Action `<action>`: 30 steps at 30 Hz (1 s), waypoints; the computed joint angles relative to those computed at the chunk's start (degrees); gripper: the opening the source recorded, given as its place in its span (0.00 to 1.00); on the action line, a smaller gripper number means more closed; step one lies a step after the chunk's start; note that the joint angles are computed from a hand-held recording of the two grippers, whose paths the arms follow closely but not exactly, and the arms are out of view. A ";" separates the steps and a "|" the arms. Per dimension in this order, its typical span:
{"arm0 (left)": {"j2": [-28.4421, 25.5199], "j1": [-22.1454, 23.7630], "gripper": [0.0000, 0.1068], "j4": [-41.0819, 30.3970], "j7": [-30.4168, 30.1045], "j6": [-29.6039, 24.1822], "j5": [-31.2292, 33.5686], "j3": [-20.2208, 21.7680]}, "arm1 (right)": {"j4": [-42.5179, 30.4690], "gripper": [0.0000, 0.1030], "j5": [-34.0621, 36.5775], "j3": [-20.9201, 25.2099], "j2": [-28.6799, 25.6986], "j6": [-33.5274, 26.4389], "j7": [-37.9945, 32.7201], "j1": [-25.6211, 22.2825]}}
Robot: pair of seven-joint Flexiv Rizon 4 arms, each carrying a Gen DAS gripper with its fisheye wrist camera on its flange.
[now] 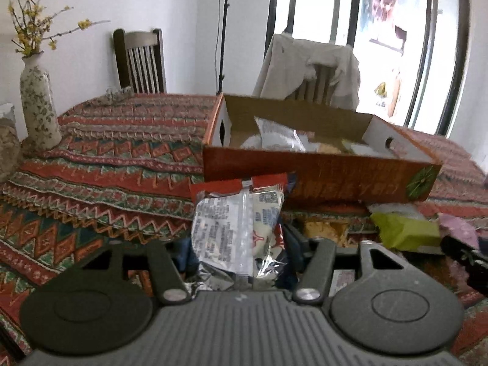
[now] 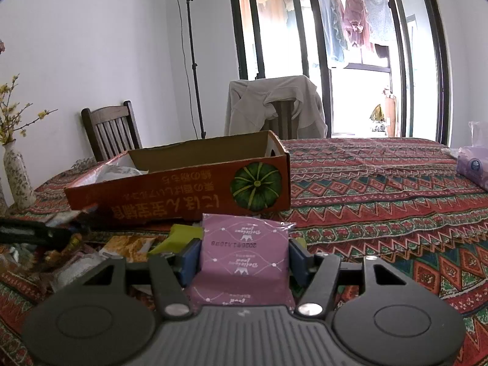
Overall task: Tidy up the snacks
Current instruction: 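Carry both packets into the orange box and open both grippers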
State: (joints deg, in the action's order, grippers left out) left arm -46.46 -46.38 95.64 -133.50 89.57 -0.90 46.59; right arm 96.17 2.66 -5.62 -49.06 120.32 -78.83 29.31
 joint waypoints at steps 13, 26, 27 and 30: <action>-0.97 -6.12 0.55 4.32 3.82 10.30 -6.45 6.43 | 0.91 0.58 0.62 1.69 0.07 5.39 -1.93 -0.73; -2.66 -0.29 0.55 -2.95 14.64 11.43 -14.19 0.40 | -4.10 0.58 -1.21 2.04 1.22 4.26 -4.48 -0.72; -3.00 0.09 0.55 -3.70 15.38 11.29 -14.97 0.15 | -5.26 0.58 -1.26 1.78 0.96 3.62 -4.42 -0.56; -3.77 1.47 0.55 -5.64 17.52 11.42 -17.14 -0.99 | -8.88 0.58 -1.57 1.10 -0.01 1.48 -3.87 -0.37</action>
State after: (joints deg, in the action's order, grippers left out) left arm -50.22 -44.91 90.00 -115.98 100.99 -18.04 45.60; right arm 87.29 1.09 -4.52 -49.07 121.80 -82.70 28.94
